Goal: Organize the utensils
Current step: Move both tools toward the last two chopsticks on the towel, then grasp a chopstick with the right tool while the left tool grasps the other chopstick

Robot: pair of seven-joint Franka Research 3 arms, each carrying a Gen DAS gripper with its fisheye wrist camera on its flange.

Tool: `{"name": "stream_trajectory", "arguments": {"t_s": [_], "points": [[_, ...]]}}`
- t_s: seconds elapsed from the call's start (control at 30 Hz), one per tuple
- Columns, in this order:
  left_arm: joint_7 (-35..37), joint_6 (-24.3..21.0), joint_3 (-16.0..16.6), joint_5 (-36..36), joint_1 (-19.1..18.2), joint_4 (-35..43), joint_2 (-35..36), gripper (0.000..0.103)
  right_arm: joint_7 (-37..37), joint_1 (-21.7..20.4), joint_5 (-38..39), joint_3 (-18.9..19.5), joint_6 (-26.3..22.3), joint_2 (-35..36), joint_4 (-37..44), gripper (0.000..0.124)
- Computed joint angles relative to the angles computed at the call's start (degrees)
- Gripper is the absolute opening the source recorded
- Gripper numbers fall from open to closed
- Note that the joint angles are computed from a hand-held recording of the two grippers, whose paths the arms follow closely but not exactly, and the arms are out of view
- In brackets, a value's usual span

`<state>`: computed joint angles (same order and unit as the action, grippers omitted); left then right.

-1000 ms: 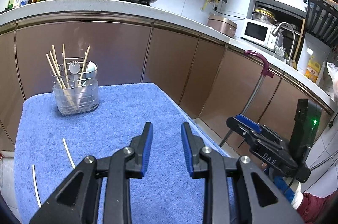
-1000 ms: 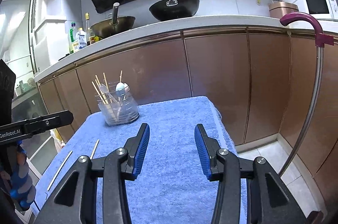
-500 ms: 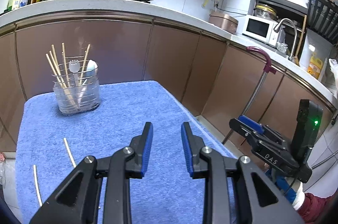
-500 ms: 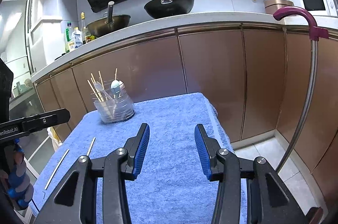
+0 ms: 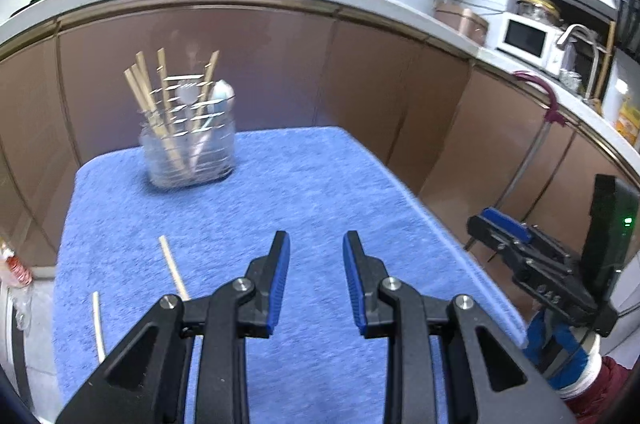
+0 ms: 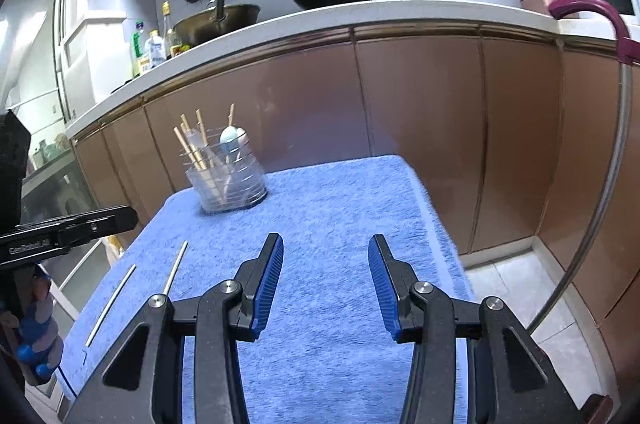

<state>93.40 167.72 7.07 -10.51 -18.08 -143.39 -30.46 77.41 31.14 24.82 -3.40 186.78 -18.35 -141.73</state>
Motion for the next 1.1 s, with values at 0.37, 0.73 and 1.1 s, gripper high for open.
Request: {"name": "stream_trajectory", "arguments": {"t_s": [0.37, 0.73, 1.1], "points": [[-2.84, -3.66, 0.64, 2.47, 8.06, -0.23, 0.67, 0.026, -10.71, 12.28, 8.83, -7.84, -6.93, 4.6, 6.43, 0.044], [-4.57, -22.62, -0.6, 5.3, 20.81, 7.51, 7.65, 0.026, -16.77, 8.33, 13.54, -3.18, -33.33, 17.26, 24.92, 0.044], [-3.36, -32.29, -2.61, 1.74, 26.01, 14.46, 16.26, 0.026, -8.47, 3.4, 4.55, 4.74, -55.32, 41.86, 57.42, 0.025]]}}
